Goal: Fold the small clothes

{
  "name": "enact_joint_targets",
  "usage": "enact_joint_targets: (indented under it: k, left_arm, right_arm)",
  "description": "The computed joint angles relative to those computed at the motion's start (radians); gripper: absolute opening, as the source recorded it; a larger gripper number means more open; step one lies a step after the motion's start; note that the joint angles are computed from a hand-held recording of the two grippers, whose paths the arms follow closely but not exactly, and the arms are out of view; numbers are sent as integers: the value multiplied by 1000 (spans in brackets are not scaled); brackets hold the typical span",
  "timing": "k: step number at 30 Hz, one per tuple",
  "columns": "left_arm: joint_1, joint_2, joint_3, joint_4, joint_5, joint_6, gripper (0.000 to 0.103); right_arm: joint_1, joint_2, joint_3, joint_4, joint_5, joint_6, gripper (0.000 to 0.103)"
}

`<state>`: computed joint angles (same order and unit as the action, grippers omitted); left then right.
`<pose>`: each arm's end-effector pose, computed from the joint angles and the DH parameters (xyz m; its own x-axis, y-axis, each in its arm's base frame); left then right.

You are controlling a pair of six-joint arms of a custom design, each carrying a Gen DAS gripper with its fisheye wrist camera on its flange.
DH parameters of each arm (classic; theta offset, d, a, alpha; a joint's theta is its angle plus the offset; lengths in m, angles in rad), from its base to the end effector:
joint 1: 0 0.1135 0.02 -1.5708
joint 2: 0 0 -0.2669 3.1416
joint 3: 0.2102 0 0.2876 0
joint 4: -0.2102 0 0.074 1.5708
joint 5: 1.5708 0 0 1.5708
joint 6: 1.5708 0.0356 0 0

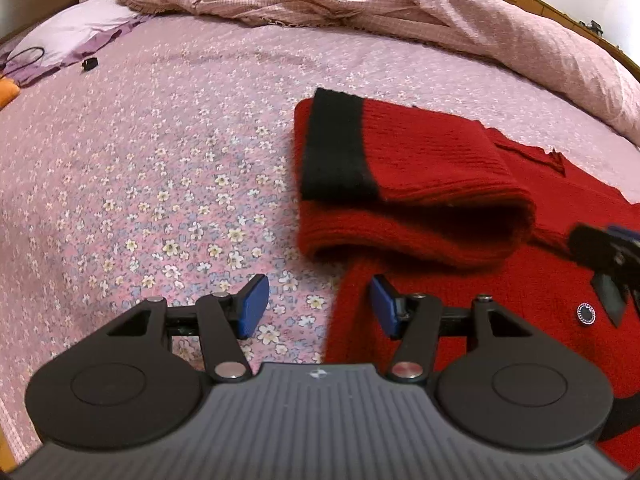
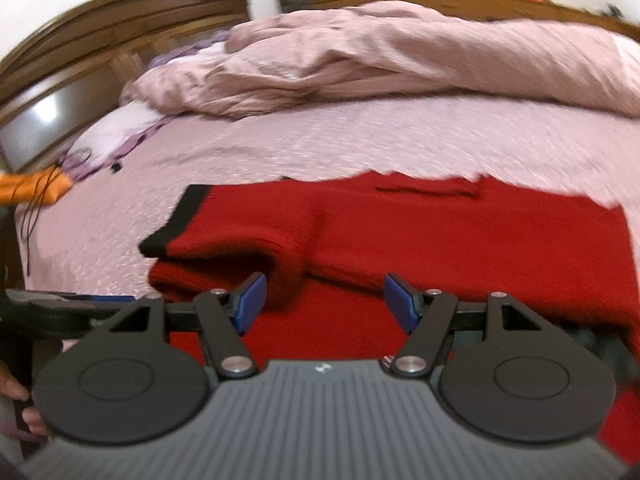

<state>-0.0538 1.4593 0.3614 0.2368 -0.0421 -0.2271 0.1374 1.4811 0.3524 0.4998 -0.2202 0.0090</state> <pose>0.2430 -0.0116 0.0726 -0.7439 -0.1852 -0.6421 -0.1449 0.9827 -0.1156 0.2551 0.0431 0.0868 -0.5855 -0.0721 -0.8075 -0.3034 0.9432 0.1358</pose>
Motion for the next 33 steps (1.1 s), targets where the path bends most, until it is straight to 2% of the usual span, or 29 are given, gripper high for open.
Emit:
enact_joint_targets:
  k: [11, 19, 20, 22, 24, 33]
  left_arm:
    - [16, 39, 3, 40, 27, 5, 62]
    - [9, 53, 2, 58, 17, 3, 62]
    - [8, 54, 2, 61, 15, 2, 62]
    - [6, 56, 2, 65, 12, 2, 62]
    - [6, 62, 5, 69, 10, -1, 62]
    - [-12, 87, 31, 65, -23, 7, 62]
  right_arm:
    - [192, 230, 224, -44, 192, -152, 67]
    - [263, 328, 266, 44, 285, -250, 66]
    - [265, 333, 265, 59, 287, -253, 64]
    - [261, 331, 262, 75, 300, -248, 32]
    - [241, 315, 258, 78, 298, -227, 19]
    - [99, 164, 164, 167, 301, -189, 15]
